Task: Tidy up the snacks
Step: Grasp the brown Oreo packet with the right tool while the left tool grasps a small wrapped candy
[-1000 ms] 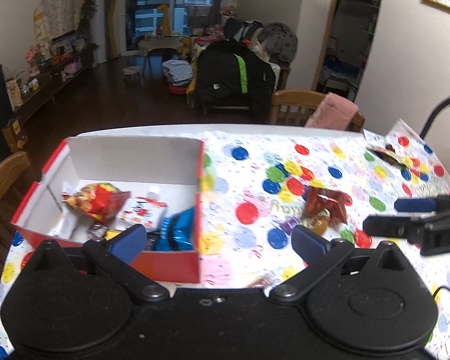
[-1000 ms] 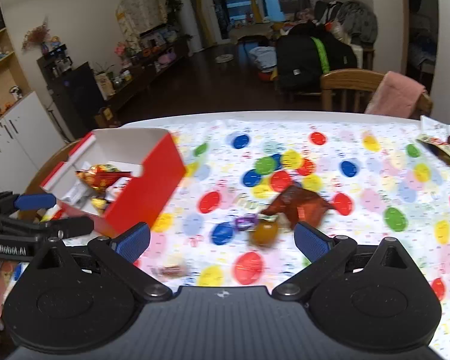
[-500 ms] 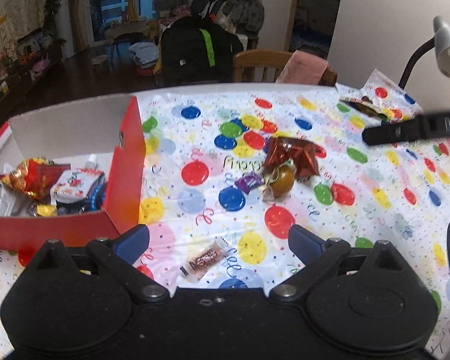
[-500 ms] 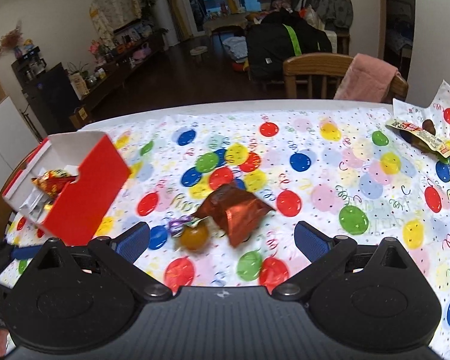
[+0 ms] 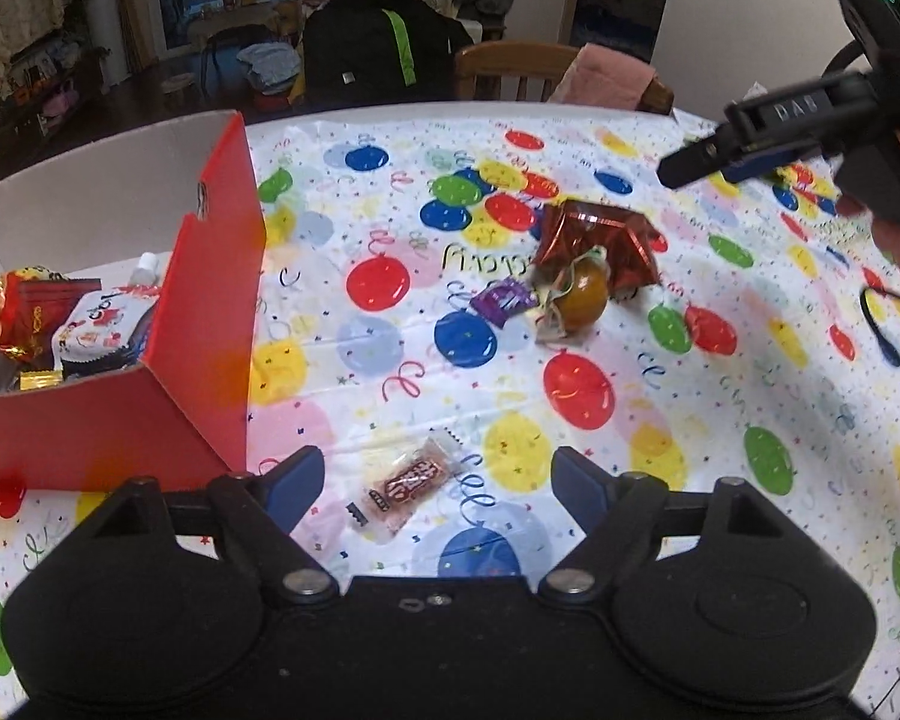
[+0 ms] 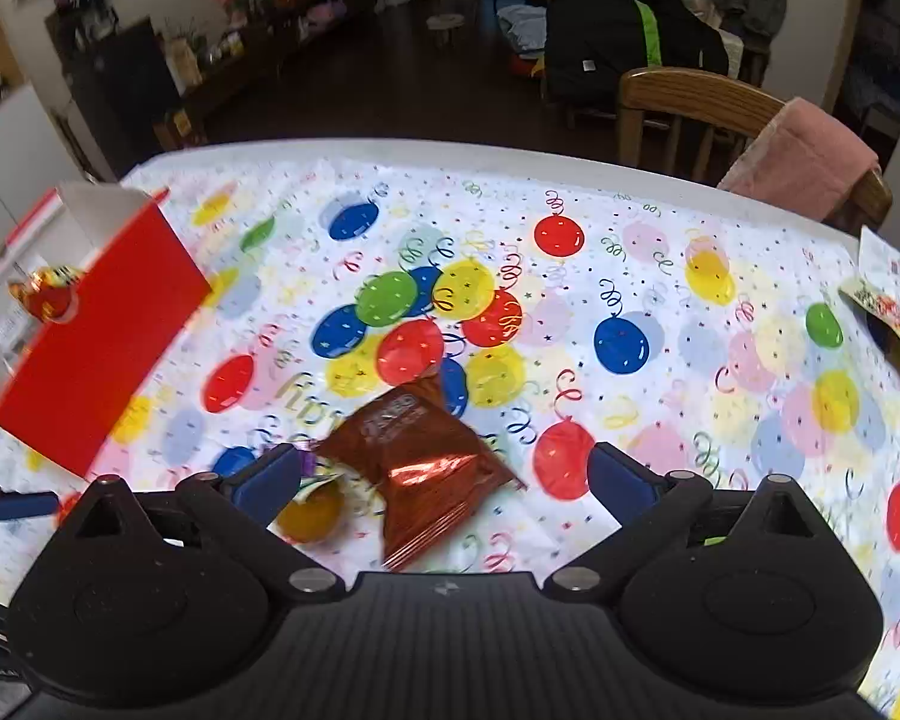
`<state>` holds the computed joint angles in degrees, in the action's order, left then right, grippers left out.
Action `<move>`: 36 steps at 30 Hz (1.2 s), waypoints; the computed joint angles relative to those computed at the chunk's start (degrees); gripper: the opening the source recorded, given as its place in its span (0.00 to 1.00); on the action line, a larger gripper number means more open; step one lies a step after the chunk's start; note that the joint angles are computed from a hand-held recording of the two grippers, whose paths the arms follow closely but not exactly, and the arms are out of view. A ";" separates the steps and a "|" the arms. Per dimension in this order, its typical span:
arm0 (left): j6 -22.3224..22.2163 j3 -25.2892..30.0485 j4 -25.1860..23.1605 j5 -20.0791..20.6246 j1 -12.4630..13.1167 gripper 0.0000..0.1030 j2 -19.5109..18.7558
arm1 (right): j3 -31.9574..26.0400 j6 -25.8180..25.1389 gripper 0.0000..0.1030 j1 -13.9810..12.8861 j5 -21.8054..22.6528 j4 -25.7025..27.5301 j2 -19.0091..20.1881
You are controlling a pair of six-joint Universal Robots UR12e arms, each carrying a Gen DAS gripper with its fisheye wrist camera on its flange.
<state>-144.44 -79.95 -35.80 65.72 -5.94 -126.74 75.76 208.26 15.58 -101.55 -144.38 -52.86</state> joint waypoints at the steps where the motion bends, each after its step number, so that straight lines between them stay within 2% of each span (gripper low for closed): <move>1: 0.38 0.18 -0.08 0.41 -0.09 0.77 -0.21 | -0.22 -0.89 0.99 -0.20 0.56 0.24 0.25; 4: 0.74 0.69 0.10 2.49 -0.50 0.72 -0.82 | -1.07 -2.96 0.99 -0.64 2.00 1.44 1.02; 8: 2.04 1.51 -0.67 3.28 -0.77 0.67 -1.48 | -2.60 -6.08 0.91 -0.97 3.37 3.76 2.21; 12: 4.52 2.94 -3.95 2.63 -0.74 0.66 -2.06 | -3.65 -7.80 0.91 -1.39 5.31 4.67 3.08; 15: 6.68 3.86 -6.21 1.98 -0.73 0.65 -2.34 | -4.54 -8.94 0.86 -1.59 6.22 5.47 3.78; 19: 9.03 5.28 -8.77 2.82 -1.01 0.59 -2.97 | -5.18 -8.29 0.84 -1.70 5.50 5.72 4.39; 23: 9.52 6.56 -10.51 3.97 -1.28 0.52 -3.69 | -4.75 -7.45 0.66 -1.97 7.07 5.95 4.47; 31: 8.89 6.87 -11.03 5.53 -1.72 0.38 -3.93 | -2.82 -4.21 0.52 -1.60 6.01 2.90 3.77; 36: 8.76 6.36 -10.90 6.17 -1.92 0.20 -3.70 | -1.73 -1.20 0.49 -0.93 3.99 1.18 3.29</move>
